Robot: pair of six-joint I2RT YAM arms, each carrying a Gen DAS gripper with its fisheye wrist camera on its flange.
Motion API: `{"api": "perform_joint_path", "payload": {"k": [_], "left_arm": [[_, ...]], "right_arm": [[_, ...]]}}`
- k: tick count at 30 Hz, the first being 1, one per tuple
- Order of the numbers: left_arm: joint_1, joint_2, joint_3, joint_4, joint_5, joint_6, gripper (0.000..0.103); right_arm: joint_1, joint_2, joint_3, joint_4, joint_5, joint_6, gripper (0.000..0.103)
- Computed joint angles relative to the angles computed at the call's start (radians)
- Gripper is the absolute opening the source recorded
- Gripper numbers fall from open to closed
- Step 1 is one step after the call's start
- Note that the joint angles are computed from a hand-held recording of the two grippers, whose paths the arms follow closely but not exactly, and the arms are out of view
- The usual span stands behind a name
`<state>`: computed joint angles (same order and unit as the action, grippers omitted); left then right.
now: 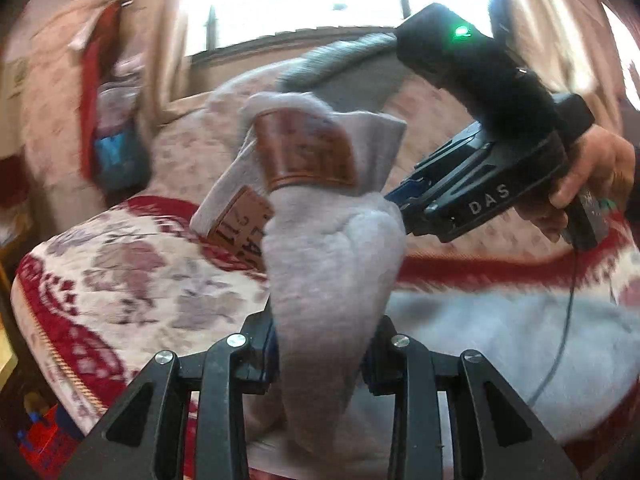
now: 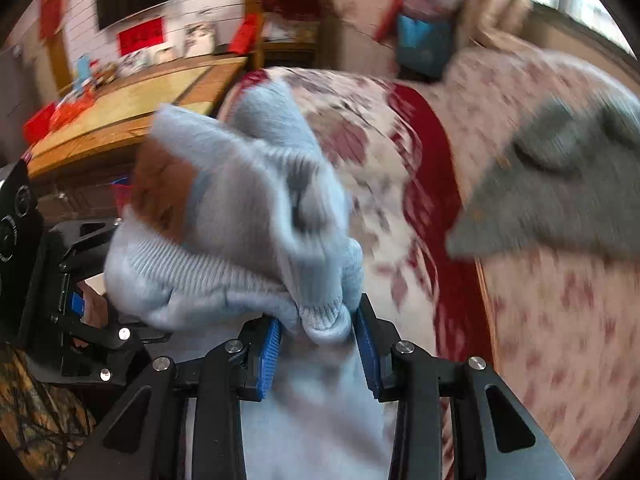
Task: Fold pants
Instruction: 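Grasp the labelled waistband with the right gripper and lift it, then lay the waistband down onto the pants and open the right gripper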
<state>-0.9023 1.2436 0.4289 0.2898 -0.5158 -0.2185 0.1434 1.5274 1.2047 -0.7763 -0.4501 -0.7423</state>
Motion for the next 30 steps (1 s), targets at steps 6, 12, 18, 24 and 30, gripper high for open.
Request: {"api": "perform_joint_path", "payload": {"k": [6,12,18,24,30], "left_arm": [[-0.195,0.341,0.048,0.194,-0.075,0.009,0.046],[-0.239,0.343,0.038,0.208,0.035,0.003,0.087],[-0.25,0.081,-0.029,0.061,0.027,-0.042,0.087],[-0.116,-0.072,-0.047,-0.049,0.061,-0.056,0.089],[0.019,0.005,-0.035,-0.024,0.207,-0.142,0.089]], "right_arm": [[-0.271,0.032,-0.296,0.136,0.001,0.02,0.038],[-0.511,-0.011,-0.354,0.125,0.029,0.041,0.05],[-0.609,-0.275,-0.318,0.011,-0.057,0.1,0.075],[-0.459,-0.369,-0.347,0.0,-0.138,0.293,0.08],[-0.144,-0.396,-0.52,0.209,0.208,0.513,0.08]]}}
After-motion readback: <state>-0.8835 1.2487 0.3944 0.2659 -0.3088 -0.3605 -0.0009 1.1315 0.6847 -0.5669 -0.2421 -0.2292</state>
